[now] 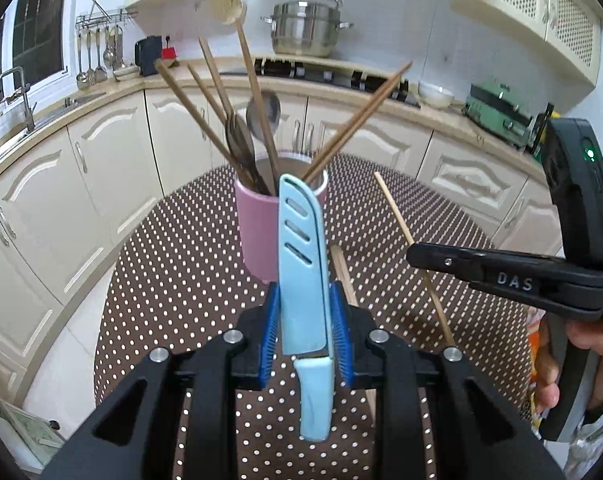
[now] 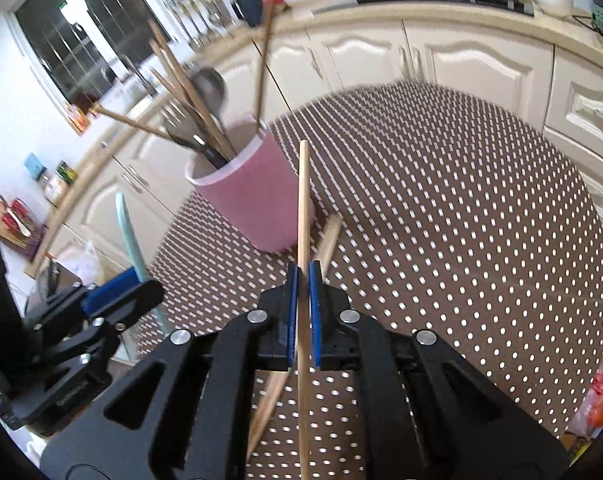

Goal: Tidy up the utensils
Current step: 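Carry the knife with the left tool over the cup and drop it while the right tool drops its chopstick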

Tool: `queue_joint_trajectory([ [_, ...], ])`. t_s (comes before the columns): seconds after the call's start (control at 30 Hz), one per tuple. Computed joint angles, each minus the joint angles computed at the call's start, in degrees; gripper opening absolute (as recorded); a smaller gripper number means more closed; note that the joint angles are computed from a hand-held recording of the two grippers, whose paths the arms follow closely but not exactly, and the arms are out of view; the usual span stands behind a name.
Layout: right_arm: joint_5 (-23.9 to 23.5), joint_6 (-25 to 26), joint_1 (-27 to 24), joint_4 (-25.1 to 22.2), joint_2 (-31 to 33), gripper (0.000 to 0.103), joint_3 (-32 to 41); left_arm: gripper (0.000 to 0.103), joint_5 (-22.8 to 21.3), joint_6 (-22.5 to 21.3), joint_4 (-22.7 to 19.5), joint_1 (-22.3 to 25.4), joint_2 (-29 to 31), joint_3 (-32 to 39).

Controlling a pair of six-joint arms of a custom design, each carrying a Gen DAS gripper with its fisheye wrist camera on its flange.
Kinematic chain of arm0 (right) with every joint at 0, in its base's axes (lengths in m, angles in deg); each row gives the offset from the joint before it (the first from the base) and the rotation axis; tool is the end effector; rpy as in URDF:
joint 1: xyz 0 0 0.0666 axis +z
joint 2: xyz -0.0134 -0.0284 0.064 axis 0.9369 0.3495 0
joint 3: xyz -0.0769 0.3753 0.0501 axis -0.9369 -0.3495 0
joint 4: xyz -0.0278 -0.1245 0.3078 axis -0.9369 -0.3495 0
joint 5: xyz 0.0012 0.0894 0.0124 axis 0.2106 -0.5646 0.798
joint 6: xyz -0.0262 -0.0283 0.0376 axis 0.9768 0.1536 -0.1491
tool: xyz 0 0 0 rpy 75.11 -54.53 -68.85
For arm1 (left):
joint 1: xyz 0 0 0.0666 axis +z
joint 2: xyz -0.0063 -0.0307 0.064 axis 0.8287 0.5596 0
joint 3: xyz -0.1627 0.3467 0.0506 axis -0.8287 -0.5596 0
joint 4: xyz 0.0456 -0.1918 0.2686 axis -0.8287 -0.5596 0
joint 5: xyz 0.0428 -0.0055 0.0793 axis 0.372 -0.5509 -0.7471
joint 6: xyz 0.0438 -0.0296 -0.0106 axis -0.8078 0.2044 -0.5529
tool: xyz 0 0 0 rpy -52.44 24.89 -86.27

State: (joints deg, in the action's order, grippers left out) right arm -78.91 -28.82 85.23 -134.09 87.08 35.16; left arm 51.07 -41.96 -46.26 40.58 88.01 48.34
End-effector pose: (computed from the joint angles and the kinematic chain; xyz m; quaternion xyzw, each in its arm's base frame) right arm 0.4240 0.1206 0.5420 0.1067 0.9108 0.1799 0.3561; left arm 0.4309 -0.1300 0.5240 0.2465 0.8788 -0.1616 0.3752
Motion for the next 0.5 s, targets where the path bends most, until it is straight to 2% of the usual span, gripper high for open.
queue_joint_trajectory([
  [0.1,0.4,0.3,-0.4,2.9,-1.0,0.006,1.2,0.024,2.1,1.5,2.5,0.8,-1.0,0.0],
  [0.33,5.3,0.4,0.9,18.4,-5.7,0.006,-3.8,0.024,6.5,7.4,11.4,2.4,-2.8,-1.3],
  [0.5,8.4,2.5,2.4,25.3,-7.2,0.006,-5.5,0.024,7.9,9.8,14.5,2.8,-2.8,-1.2],
])
